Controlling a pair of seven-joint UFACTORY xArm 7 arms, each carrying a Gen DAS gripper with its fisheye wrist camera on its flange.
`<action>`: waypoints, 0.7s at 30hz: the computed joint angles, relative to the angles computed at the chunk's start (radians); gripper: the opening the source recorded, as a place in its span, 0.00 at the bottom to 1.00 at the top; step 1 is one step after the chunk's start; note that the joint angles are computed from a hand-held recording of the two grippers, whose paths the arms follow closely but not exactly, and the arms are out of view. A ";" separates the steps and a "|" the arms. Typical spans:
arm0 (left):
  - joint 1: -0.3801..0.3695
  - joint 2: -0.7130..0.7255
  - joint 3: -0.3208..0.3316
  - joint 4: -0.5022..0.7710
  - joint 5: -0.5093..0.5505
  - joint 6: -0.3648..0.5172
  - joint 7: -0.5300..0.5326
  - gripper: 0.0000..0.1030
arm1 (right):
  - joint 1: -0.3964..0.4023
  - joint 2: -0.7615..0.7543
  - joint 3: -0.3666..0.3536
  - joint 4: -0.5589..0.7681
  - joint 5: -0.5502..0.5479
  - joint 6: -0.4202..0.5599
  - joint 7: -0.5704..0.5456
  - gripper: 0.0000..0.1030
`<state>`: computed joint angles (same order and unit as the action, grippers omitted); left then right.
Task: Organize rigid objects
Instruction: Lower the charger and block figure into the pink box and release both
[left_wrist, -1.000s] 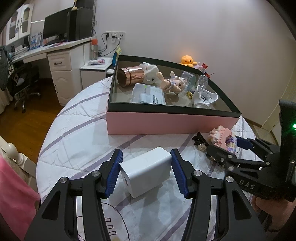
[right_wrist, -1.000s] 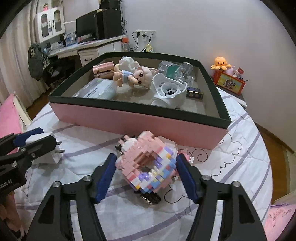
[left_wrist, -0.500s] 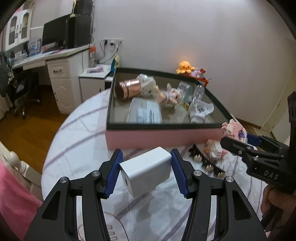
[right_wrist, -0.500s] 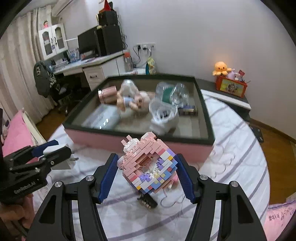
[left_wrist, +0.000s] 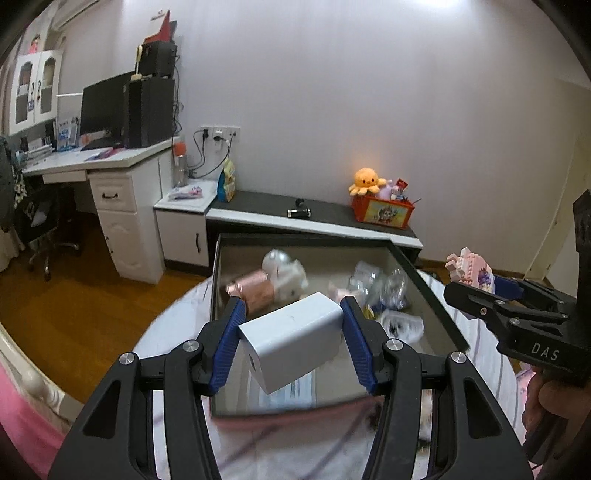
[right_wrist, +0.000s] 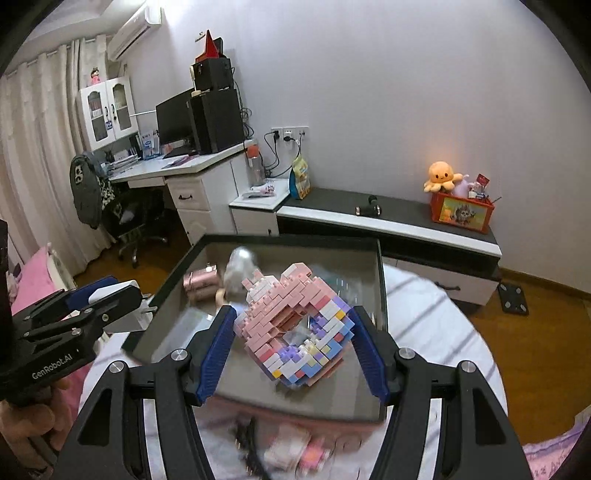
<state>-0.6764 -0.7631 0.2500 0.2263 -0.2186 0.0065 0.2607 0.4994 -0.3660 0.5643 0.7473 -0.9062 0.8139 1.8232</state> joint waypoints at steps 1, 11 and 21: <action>-0.017 0.036 0.008 0.022 -0.002 -0.017 0.000 0.53 | -0.005 0.001 -0.011 0.000 -0.006 -0.013 -0.006 0.62; -0.138 0.288 0.082 0.165 0.004 -0.078 -0.009 0.53 | -0.057 0.086 -0.089 -0.016 -0.053 -0.138 0.015 0.63; 0.049 0.267 -0.065 0.120 0.070 -0.121 -0.093 0.99 | -0.037 0.045 -0.090 -0.069 -0.030 -0.125 0.096 0.84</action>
